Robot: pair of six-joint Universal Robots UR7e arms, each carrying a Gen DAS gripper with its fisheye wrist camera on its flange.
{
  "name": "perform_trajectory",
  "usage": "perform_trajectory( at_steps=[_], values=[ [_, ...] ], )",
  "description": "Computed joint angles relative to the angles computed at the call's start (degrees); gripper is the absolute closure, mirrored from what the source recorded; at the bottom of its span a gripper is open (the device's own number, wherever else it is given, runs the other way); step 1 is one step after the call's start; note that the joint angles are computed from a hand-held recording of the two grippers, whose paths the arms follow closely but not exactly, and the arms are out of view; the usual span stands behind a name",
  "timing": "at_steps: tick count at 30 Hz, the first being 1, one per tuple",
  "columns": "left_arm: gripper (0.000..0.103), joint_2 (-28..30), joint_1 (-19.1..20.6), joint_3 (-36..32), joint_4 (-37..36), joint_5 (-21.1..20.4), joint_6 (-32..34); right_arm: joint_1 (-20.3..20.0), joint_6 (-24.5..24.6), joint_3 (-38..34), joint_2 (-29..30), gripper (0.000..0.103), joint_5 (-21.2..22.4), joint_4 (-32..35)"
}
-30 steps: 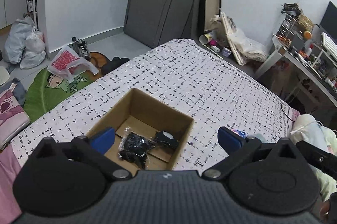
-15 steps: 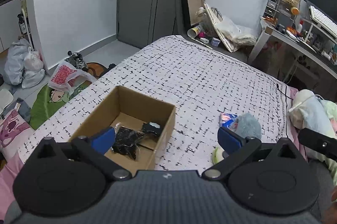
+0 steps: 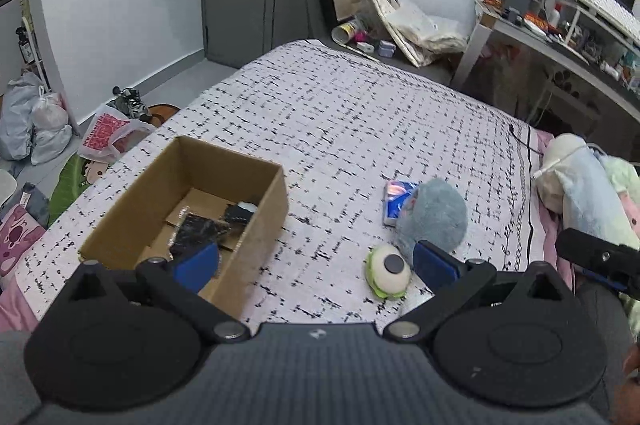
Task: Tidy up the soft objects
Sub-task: 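Move left tool to small white plush while right tool approaches blue denim plush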
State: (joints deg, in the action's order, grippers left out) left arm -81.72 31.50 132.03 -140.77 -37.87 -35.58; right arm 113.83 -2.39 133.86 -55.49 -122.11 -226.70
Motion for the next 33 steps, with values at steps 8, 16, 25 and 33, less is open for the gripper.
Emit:
perform_trajectory(
  at_steps=[8, 16, 25, 33],
  values=[
    [0.001, 3.6, -0.2, -0.8, -0.1, -0.8, -0.6, -1.4, 0.6, 1.9, -1.9, 0.0, 0.3, 1.9],
    [0.001, 6.8, 0.1, -0.6, -4.8, -2.1, 1.5, -5.3, 5.0, 4.8, -5.0, 0.0, 7.5, 4.9],
    [0.007, 10.4, 2.4, -0.2, -9.7, -6.0, 1.4, -7.2, 6.9, 5.0, -4.8, 0.004, 7.5, 6.7],
    [0.02, 14.5, 5.7, -1.6, -12.1, -10.6, -0.3, -10.8, 14.0, 5.5, -5.9, 0.019, 9.5, 10.0]
  ],
)
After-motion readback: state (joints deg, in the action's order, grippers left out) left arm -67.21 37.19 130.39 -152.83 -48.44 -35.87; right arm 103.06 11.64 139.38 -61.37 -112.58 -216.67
